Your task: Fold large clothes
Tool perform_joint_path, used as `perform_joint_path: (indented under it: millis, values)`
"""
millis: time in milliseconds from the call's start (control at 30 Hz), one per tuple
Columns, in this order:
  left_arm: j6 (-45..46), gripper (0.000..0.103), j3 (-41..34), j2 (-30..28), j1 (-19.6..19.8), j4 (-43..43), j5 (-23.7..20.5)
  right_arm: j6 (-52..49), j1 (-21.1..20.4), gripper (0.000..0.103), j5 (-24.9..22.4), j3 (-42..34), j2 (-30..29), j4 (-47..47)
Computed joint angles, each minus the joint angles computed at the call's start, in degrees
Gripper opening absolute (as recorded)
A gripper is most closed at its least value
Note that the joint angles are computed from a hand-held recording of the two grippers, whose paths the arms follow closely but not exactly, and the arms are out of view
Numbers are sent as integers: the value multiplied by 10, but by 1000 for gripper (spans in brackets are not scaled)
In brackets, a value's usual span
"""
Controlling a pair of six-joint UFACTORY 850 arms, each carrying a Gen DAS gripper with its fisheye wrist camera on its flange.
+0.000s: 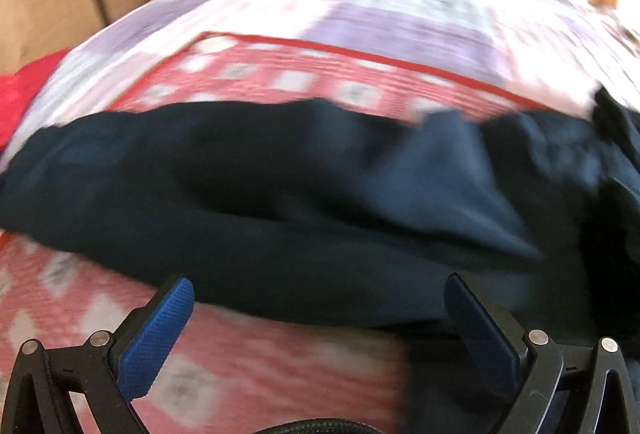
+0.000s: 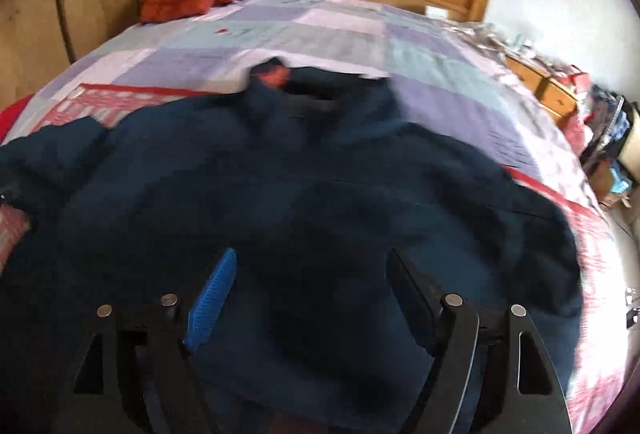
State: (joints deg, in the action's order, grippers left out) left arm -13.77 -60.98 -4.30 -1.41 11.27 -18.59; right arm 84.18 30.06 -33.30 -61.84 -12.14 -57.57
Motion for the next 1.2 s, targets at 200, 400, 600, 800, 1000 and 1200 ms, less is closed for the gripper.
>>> perform_joint_path:
  millis: [200,400,600,800,1000,1200]
  values:
    - [42,103,-31,-35,122,-56,-5,117,40,84,-59,-31,-74,-55]
    - [152,103,-115,-121,239,-231,-40,148,43,85,-62,-22,-74,-82]
    - [226,103,-176,-185,275,-344,-80,138,47,85,-84,-24,-77,-80]
    - [261,103,-225,-229,267,-417,-111,132,47,85,-91,-29,-83,-78]
    - [324,62,-230,-230,277,-512,-88,130,47,85,-93,-29,-84,-76]
    - [341,27,-227,-228,297,-521,-85,132,46,86,-91,-29,-85,-77]
